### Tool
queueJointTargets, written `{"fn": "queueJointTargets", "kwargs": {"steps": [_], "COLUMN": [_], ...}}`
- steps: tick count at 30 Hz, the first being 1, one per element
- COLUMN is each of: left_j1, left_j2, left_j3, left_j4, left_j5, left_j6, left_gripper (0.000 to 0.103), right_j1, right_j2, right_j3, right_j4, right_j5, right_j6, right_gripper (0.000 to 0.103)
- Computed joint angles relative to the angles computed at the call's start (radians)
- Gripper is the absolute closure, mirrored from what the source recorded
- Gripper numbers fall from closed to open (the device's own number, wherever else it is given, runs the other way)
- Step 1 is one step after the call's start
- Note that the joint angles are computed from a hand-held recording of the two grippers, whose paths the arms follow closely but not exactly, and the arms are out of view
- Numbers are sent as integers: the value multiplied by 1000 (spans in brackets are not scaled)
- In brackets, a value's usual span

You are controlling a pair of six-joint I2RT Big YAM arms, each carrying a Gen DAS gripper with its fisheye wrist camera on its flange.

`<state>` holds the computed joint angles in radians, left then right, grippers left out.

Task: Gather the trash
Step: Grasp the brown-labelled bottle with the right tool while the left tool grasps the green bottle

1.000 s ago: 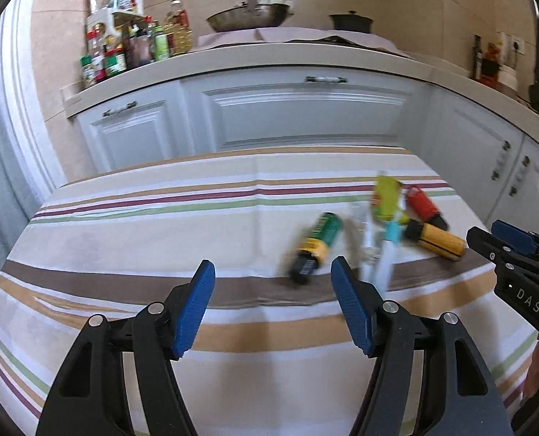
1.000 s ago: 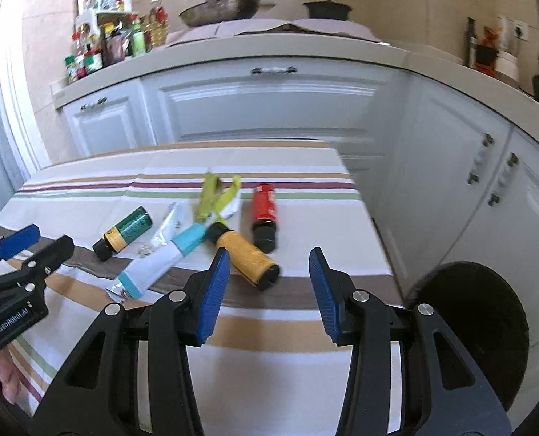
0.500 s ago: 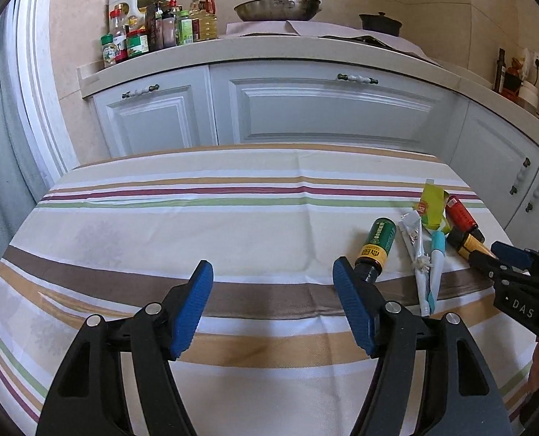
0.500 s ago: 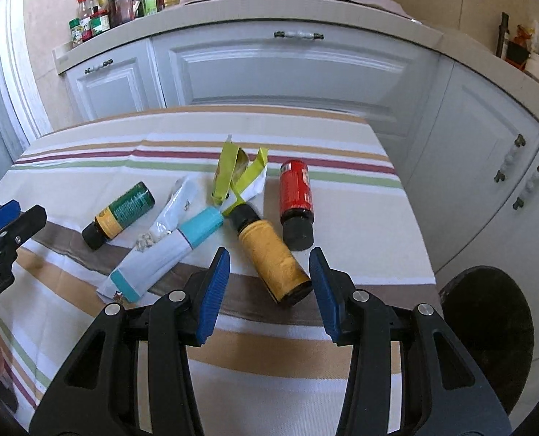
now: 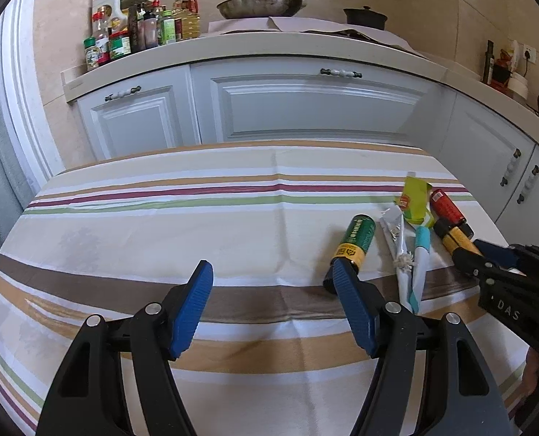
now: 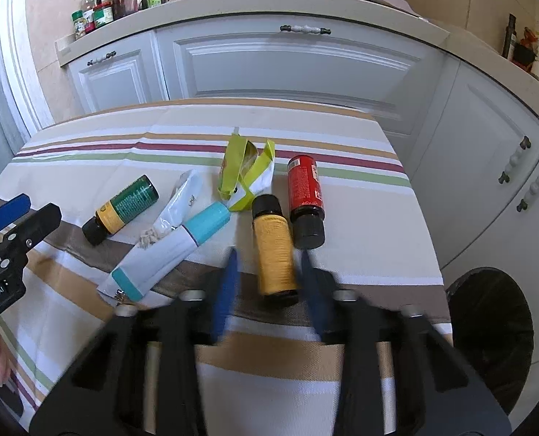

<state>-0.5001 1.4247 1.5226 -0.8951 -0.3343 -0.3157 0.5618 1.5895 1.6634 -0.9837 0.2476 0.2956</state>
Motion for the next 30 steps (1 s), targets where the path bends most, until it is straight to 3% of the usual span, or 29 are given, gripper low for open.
{"fn": "queueJointTargets", "kwargs": {"steps": [8, 19, 21, 26, 30], "left_j1": [-12, -11, -10, -10, -16], "left_j2": [27, 116, 133, 157, 148], "left_j3": [22, 107, 127, 152, 140], "left_j4": [-5, -69, -88, -122, -111], "left_j5": [25, 107, 114, 142, 137], "left_j6": [34, 76, 81, 95, 102], "left_gripper": [36, 36, 42, 77, 78], "right_j1": [-1, -4, -6, -9, -8], "right_j2": [-27, -68, -70, -79, -92], "right_j3": [-31, -76, -80, -89, -103], "right_j4": [21, 48, 50, 55, 62], "right_j5": [-4, -5, -5, -7, -4], "right_j6": [15, 34, 38, 44, 51], "right_gripper": [80, 80, 80, 80, 80]}}
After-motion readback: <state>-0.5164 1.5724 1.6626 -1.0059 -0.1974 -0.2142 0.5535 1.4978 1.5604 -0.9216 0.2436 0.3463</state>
